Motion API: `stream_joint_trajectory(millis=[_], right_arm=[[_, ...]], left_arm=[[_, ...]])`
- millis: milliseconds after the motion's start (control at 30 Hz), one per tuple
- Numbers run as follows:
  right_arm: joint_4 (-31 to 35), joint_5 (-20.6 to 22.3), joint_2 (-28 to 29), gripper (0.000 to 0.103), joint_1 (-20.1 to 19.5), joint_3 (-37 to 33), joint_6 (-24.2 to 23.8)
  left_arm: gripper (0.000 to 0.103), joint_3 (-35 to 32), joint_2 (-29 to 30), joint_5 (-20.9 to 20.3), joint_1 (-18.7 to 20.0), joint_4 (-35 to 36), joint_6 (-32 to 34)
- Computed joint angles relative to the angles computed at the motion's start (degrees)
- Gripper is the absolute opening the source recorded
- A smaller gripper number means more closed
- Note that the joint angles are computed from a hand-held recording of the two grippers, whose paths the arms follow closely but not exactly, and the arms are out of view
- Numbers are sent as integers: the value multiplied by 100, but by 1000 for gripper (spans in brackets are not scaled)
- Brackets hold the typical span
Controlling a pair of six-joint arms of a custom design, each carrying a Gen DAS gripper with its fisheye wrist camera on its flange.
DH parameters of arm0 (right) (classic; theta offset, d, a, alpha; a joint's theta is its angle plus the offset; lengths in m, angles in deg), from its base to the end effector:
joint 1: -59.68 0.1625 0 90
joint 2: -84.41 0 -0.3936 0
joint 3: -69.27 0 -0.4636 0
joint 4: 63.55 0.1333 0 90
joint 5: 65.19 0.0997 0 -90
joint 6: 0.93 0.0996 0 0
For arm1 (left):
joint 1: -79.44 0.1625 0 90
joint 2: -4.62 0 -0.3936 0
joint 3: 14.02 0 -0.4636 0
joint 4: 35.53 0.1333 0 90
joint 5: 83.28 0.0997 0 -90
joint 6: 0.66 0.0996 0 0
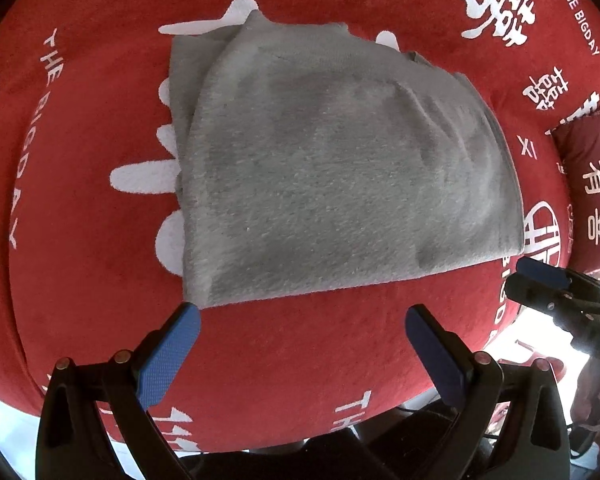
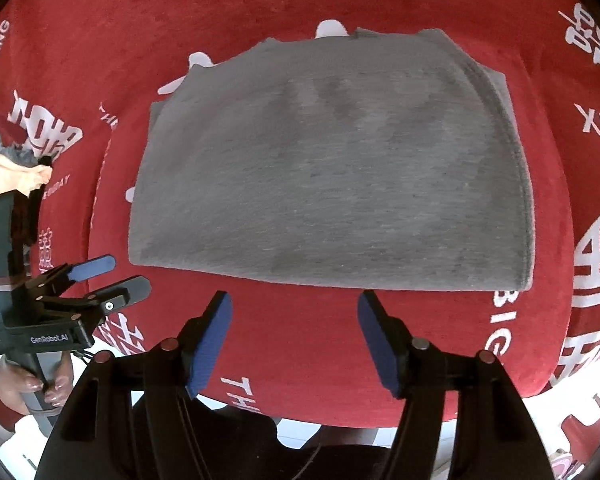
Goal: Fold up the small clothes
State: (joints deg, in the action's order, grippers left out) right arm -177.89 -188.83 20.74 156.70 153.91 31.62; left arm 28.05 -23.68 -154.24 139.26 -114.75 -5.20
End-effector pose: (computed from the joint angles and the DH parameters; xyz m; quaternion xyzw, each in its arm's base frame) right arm 0.1645 -0.6970 0.2724 -0.2197 -0.9313 0.1244 0.2626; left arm -0.2832 -0.8167 0.1117 0.2481 0.9319 0.1519 0.2168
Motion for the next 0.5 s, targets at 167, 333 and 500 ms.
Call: stream_joint_trajectory(millis=[167, 333, 500], right_arm=[[-45, 6, -48, 69, -27, 51, 10], [-73, 27, -55, 69, -60, 77, -19], [-51, 24, -72, 69, -72, 84, -49]], left_arm=[[103, 19, 8, 34, -9, -16, -47], [103, 48, -6, -113, 34, -105, -168], [103, 79, -12, -159, 63, -135, -219]])
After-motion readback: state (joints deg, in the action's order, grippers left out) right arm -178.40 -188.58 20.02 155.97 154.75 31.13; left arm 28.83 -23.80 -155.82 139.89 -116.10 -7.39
